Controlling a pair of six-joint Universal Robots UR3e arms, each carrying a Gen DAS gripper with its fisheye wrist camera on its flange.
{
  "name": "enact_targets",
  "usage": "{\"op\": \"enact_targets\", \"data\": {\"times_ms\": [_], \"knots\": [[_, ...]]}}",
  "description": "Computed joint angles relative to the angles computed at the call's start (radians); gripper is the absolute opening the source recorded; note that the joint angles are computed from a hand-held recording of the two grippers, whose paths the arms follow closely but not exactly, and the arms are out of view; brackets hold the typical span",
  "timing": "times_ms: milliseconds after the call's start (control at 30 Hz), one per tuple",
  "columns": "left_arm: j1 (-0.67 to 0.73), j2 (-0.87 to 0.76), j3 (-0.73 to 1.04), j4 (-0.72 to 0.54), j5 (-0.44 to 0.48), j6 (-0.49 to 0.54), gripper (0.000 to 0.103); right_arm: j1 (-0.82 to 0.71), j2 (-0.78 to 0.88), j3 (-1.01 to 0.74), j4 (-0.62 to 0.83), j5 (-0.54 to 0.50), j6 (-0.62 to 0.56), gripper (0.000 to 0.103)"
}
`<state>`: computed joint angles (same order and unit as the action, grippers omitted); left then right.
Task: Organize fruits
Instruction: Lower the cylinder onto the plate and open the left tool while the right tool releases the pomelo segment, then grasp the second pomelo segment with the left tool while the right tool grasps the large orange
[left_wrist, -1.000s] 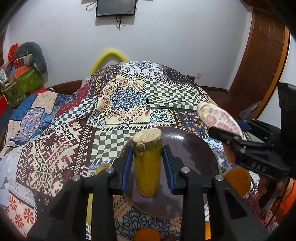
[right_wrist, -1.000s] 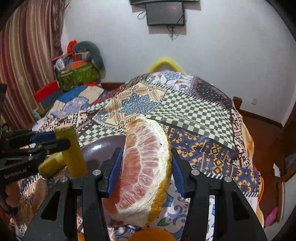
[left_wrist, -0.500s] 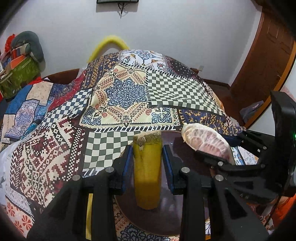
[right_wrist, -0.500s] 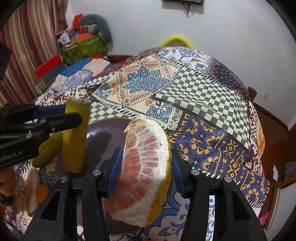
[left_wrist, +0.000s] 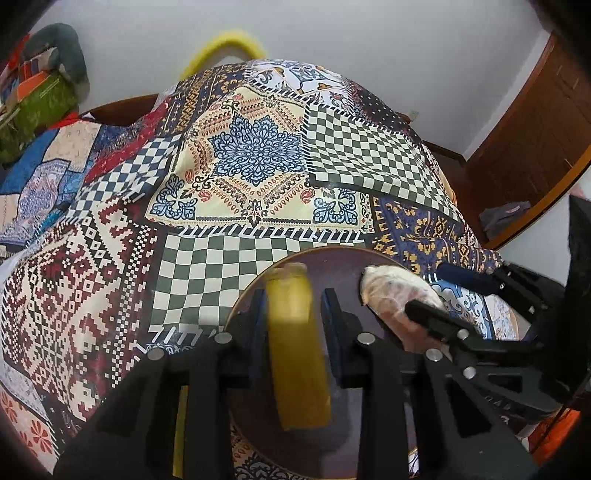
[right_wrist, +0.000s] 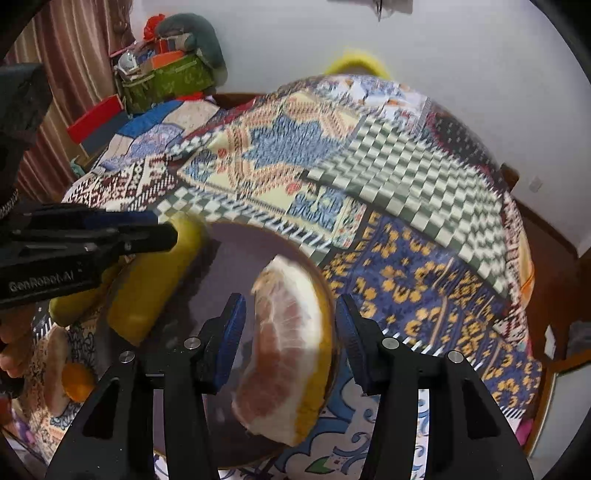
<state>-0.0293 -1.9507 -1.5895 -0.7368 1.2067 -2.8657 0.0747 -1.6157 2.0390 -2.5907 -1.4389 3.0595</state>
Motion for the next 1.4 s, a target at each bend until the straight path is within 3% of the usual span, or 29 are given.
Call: {"op": "enact_targets", "data": {"times_ms": [267, 667, 767, 1000, 1067, 1300, 1400], "knots": [[-0.011, 0.103, -0.096, 0.067, 0.035, 0.017, 0.029, 0.006, -0.096, 0.058, -0.024, -0.018, 0.029, 0.048], [0.072, 0.410, -0.296, 0.055, -0.027, 0.071, 0.029, 0.089, -0.362, 0.132, -0.012, -0.100, 0.141, 0.056], [0.107, 0.522, -0.350, 0.022, -0.050, 0.101, 0.029, 0.123, -0.424, 0.150, -0.007, -0.137, 0.173, 0.061], [0.236, 0.792, -0.454, -0.129, -0.151, 0.189, 0.030, 0.177, -0.535, 0.177, 0.043, -0.195, 0.222, 0.062], [0.283, 0.864, -0.482, -0.184, -0.179, 0.226, 0.035, 0.196, -0.560, 0.191, 0.053, -0.219, 0.235, 0.062], [0.416, 1.033, -0.578, -0.349, -0.222, 0.344, 0.038, 0.289, -0.618, 0.246, 0.075, -0.320, 0.300, 0.062], [0.457, 1.072, -0.622, -0.390, -0.216, 0.388, 0.038, 0.315, -0.633, 0.281, 0.072, -0.355, 0.322, 0.072]]}}
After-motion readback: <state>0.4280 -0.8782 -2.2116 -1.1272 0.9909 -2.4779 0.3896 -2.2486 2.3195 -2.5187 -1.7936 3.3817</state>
